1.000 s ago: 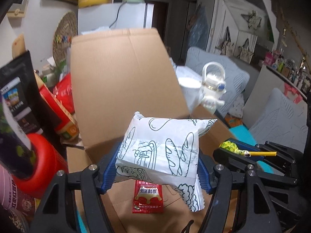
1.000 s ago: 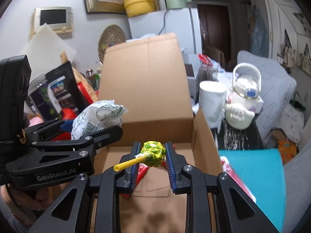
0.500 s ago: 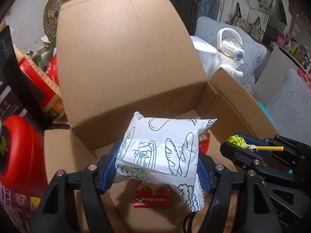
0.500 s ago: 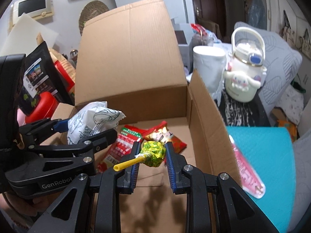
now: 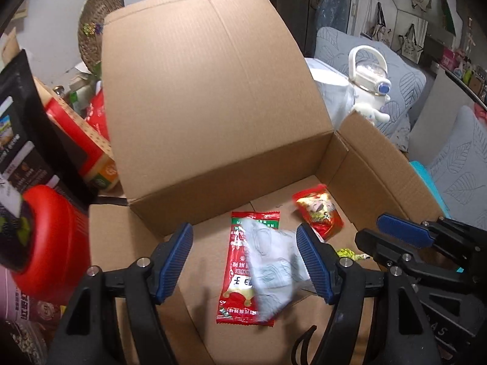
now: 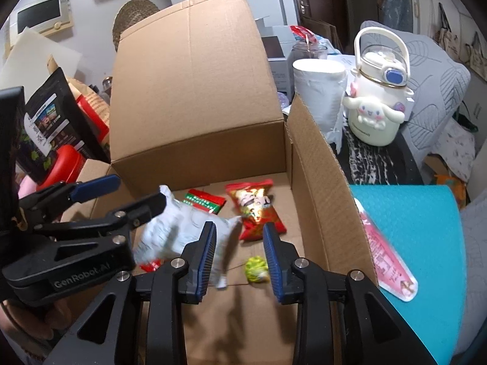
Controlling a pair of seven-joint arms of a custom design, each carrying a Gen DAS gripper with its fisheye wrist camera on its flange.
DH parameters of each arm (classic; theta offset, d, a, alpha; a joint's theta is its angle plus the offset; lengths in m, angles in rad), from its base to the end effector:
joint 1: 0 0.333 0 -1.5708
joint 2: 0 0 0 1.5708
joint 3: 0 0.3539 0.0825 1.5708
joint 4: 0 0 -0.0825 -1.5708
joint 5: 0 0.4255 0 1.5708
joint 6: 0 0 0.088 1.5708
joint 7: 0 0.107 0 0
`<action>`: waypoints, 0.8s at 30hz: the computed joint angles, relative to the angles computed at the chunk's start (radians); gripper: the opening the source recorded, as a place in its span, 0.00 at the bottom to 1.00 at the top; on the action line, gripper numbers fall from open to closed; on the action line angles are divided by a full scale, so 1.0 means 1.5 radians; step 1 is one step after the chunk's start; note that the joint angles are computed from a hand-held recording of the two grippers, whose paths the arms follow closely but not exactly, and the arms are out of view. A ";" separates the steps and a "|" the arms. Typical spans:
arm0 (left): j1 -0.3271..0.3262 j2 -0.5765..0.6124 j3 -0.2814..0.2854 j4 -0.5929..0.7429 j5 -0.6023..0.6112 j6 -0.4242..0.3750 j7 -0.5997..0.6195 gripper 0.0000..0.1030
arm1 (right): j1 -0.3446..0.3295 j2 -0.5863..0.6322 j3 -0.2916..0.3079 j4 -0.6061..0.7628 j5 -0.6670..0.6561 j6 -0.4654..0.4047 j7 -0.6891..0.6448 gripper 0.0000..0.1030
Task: Organize snacks
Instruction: 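Withdraw both grippers from the box back toward the loose snacks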
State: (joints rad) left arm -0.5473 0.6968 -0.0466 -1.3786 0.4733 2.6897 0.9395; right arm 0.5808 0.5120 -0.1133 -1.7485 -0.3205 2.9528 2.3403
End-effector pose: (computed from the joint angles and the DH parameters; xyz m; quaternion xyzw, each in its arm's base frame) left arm 0.6893 -0.4707 0.3790 -0.5582 0.7607 -0.2658 0.1978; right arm 0.6627 0.3724 0.3661 -0.6712 0.6539 -0.1587 0.3110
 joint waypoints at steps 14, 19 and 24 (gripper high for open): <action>-0.054 -0.114 0.076 -0.136 0.110 0.138 -0.132 0.68 | 0.227 -0.095 -0.252 -0.087 -0.300 0.049 0.309 0.31; -0.056 -0.153 0.072 -0.180 0.157 0.183 -0.162 0.68 | 0.299 -0.149 -0.310 -0.118 -0.465 0.005 0.462 0.31; -0.083 -0.205 0.099 -0.238 0.232 0.225 -0.230 0.68 | 0.339 -0.223 -0.312 -0.158 -0.627 -0.069 0.598 0.31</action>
State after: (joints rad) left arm -0.6724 0.3896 0.1017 -1.7363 0.8209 3.0275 0.5942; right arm 1.0889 0.1770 -0.5813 -1.9860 -1.2608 2.8499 3.2369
